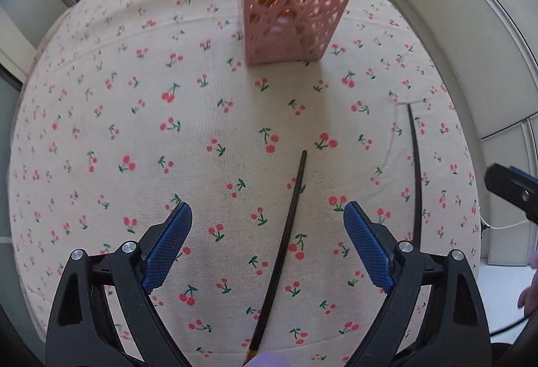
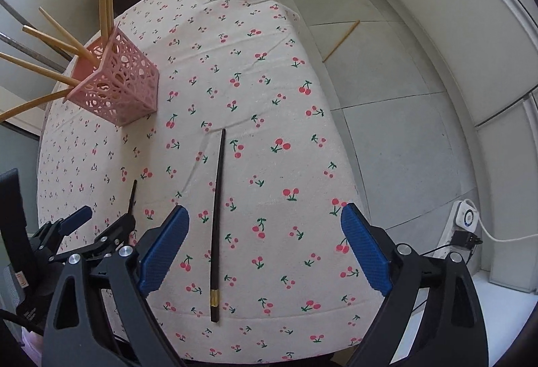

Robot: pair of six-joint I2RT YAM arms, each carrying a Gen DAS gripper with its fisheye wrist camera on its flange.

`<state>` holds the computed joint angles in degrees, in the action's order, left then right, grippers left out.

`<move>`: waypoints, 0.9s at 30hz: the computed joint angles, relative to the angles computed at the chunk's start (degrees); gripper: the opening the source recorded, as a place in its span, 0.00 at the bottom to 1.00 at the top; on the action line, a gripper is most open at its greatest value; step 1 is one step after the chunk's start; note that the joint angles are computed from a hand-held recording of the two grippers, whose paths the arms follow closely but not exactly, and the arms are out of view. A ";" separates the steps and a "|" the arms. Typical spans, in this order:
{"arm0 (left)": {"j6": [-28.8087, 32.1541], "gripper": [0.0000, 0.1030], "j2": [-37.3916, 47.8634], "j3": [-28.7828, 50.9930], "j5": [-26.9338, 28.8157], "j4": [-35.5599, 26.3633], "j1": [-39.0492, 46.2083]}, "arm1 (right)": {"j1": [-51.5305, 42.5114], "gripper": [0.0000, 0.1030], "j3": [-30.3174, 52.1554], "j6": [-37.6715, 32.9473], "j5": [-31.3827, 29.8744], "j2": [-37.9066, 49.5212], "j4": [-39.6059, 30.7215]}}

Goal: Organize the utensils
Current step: 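Move both open tools back toward the black chopsticks on the cloth, then grasp a black chopstick with the left tool while the right tool grasps another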

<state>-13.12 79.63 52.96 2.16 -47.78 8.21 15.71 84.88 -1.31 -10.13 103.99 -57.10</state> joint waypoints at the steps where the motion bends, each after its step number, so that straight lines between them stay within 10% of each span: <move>1: 0.08 0.84 0.21 -0.50 -0.66 0.70 -0.13 | -0.04 0.87 -0.82 0.10 -0.19 -0.55 0.21; 14: 3.47 0.38 -0.77 -3.46 -2.36 5.51 -4.11 | -0.30 0.87 -3.46 1.31 -1.10 -1.75 0.86; 18: 3.41 0.04 -0.33 -2.72 0.30 5.72 -2.74 | -0.32 0.87 -3.30 2.00 -1.54 -0.97 1.09; 27: 5.39 0.03 -9.45 -1.65 3.72 1.43 1.90 | 1.25 0.87 -1.57 5.89 -4.46 3.09 1.80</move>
